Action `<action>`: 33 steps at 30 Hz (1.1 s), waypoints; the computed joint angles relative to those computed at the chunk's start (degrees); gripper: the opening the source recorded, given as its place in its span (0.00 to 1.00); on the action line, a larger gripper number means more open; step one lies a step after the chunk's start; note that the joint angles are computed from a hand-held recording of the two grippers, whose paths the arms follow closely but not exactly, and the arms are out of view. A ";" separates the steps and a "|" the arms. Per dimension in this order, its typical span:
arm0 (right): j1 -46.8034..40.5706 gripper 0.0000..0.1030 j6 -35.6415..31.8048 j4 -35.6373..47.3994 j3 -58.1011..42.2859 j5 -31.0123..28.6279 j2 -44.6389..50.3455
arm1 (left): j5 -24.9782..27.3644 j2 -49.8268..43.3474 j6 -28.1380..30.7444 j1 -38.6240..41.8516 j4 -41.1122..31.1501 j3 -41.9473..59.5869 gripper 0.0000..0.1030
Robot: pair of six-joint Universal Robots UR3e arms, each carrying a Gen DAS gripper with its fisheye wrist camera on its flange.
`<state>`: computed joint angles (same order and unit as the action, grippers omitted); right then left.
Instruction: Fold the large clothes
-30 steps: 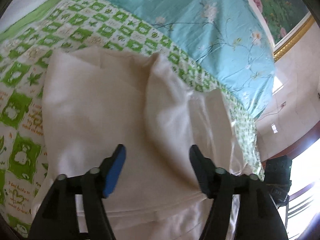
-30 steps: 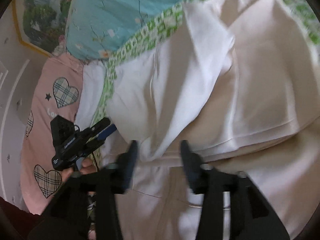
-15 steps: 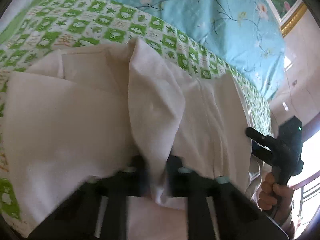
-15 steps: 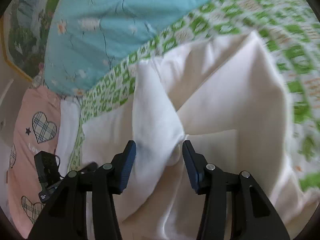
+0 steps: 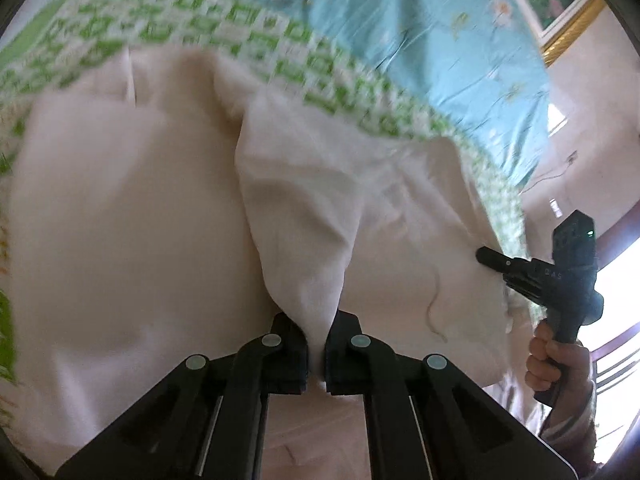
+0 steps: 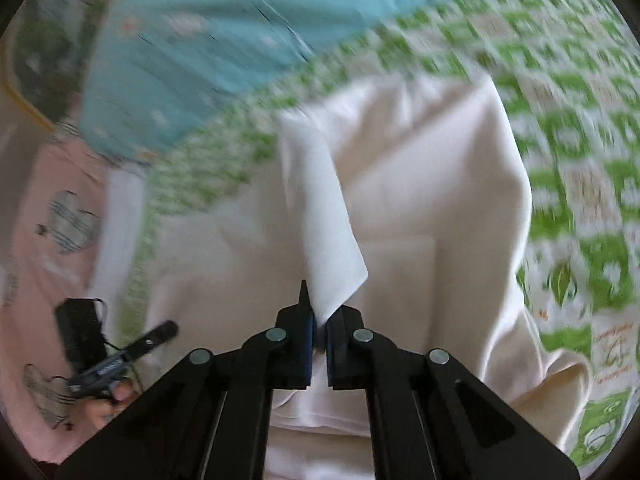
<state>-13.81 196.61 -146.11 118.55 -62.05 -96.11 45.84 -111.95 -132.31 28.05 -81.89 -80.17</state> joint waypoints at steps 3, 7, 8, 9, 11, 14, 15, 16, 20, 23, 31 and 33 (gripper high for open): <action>-0.03 0.16 2.38 -1.20 1.72 -1.87 0.22 | 0.17 -0.71 0.17 0.36 -2.92 1.75 0.09; 0.44 0.17 3.94 0.50 2.16 -7.21 -6.80 | 0.43 4.90 -0.03 2.74 0.18 -1.58 0.26; 1.04 0.17 3.73 0.87 1.76 -7.94 -8.56 | -0.53 6.71 0.67 3.67 0.44 -2.65 0.26; 1.84 0.17 3.50 0.53 0.84 -7.93 -8.70 | -1.82 8.14 1.91 4.61 -0.89 -2.81 0.26; 3.09 0.17 2.29 0.43 -0.32 -6.14 -9.07 | -4.43 9.35 4.71 5.29 -4.44 -2.22 0.26; 6.33 0.17 0.49 0.12 -2.88 -3.19 -4.89 | -5.56 9.46 7.97 2.46 -6.35 -2.25 0.26; 8.18 0.17 0.62 -0.63 -3.64 -4.21 -2.79 | -4.66 9.20 6.96 0.97 -4.03 -3.01 0.26; 9.05 0.17 0.18 -0.54 -3.91 -5.19 -1.32 | -2.73 8.75 5.42 -0.37 -0.31 -4.51 0.26; 10.40 0.13 0.45 -0.39 -3.03 -10.68 3.64 | 3.97 3.58 -0.58 -3.44 9.97 -6.50 0.08; 6.77 0.12 0.99 -4.08 2.45 -6.05 0.58 | 2.24 2.48 0.77 -1.11 3.78 -3.40 0.06; 1.97 0.33 0.95 5.09 8.19 -3.89 -18.14 | 1.86 14.73 9.82 7.64 -3.51 -10.99 0.33; 0.43 0.34 -0.06 9.58 9.85 -3.20 -24.31 | 2.18 17.90 13.41 11.05 -6.45 -12.86 0.40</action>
<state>-13.38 196.55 -136.53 128.40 -65.25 -120.42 48.02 -94.05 -118.90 39.11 -88.33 -93.03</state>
